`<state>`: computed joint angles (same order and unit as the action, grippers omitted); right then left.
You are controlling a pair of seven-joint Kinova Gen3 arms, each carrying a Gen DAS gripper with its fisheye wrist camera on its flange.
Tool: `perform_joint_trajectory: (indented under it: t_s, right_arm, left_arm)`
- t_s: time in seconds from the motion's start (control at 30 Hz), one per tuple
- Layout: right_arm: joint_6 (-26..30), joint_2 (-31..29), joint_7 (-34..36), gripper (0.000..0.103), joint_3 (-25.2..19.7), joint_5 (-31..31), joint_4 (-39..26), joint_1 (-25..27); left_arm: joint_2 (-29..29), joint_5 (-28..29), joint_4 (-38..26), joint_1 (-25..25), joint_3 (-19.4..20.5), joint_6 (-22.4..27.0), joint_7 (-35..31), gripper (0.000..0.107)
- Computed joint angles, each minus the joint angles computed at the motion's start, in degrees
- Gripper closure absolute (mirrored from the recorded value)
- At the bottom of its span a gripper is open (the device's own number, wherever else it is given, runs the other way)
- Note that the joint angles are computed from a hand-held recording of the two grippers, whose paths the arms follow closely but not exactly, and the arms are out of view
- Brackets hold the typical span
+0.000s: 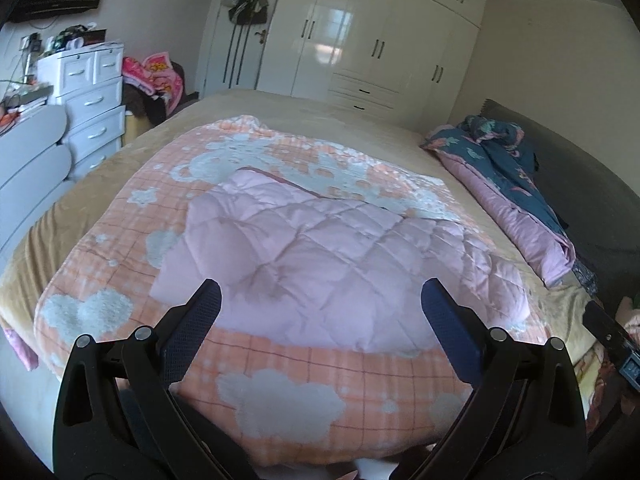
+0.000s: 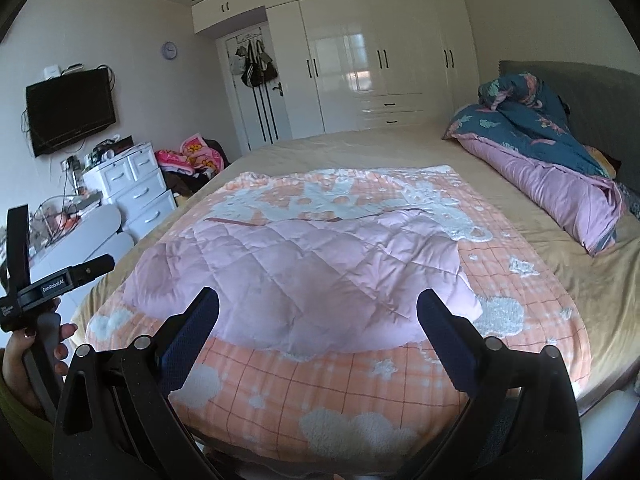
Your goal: Fold large clothes
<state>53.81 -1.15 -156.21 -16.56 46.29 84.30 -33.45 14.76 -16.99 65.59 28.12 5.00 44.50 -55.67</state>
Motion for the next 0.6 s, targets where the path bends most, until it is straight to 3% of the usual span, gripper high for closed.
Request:
perform_joint_trajectory:
  t_s: [0.27, 0.6]
  right_arm:
    - [-0.4, 1.1, -1.5, 0.004, 0.1, -0.2, 1.4, -1.3]
    - [-0.1, 3.1, 2.4, 0.004, 2.2, -5.2, -0.2, -2.1]
  left_arm:
    - [-0.3, 0.0, 2.8, 1.8, 0.9, -1.2, 0.6, 0.014]
    - [1.2, 1.3, 2.3, 3.2, 1.6, 0.0, -2.0, 0.014]
